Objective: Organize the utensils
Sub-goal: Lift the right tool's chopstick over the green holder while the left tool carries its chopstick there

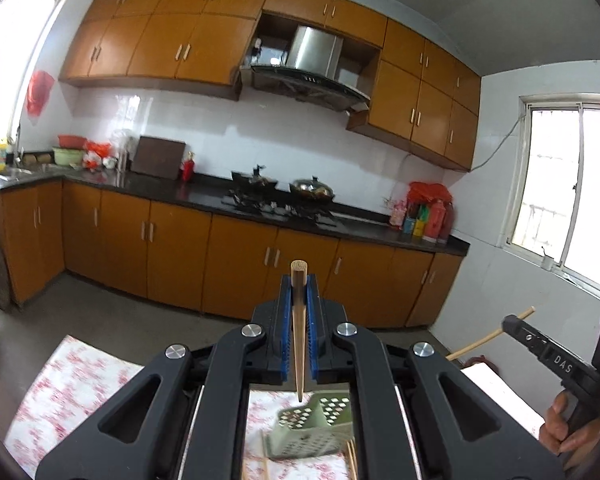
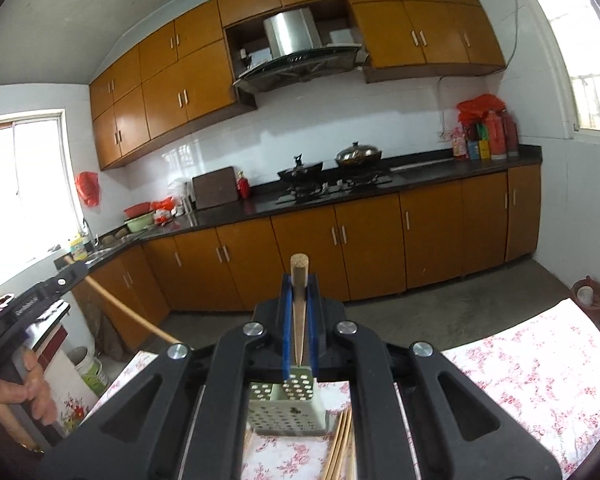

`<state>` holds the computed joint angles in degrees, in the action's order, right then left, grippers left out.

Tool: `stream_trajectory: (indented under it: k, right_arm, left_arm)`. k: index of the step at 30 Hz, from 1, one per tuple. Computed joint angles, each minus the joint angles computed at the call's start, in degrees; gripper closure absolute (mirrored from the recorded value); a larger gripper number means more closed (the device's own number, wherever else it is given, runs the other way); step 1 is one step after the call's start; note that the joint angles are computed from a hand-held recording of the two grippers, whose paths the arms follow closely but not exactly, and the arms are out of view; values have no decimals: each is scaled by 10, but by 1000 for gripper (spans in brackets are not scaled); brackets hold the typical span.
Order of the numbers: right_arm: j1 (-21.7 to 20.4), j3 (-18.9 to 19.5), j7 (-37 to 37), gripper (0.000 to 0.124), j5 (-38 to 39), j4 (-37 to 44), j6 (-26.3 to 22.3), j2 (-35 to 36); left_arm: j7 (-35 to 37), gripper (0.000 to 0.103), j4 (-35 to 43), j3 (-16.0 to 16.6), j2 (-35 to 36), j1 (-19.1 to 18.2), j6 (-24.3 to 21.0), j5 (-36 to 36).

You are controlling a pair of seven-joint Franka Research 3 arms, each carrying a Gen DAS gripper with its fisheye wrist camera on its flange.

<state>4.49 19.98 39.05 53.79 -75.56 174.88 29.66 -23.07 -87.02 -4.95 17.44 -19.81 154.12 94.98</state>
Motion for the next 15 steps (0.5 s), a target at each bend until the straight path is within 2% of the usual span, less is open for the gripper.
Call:
stream_trajectory:
  k: [9,15]
  right_arm:
    - [56,-72,118,116,-106,19,-43,37]
    - [70,-92,194,116,-175,48,-64,70]
  left_arm:
    - [70,96,41,14,67,-7,32,-95]
    - [115,96,40,31,85,-14,55,-168]
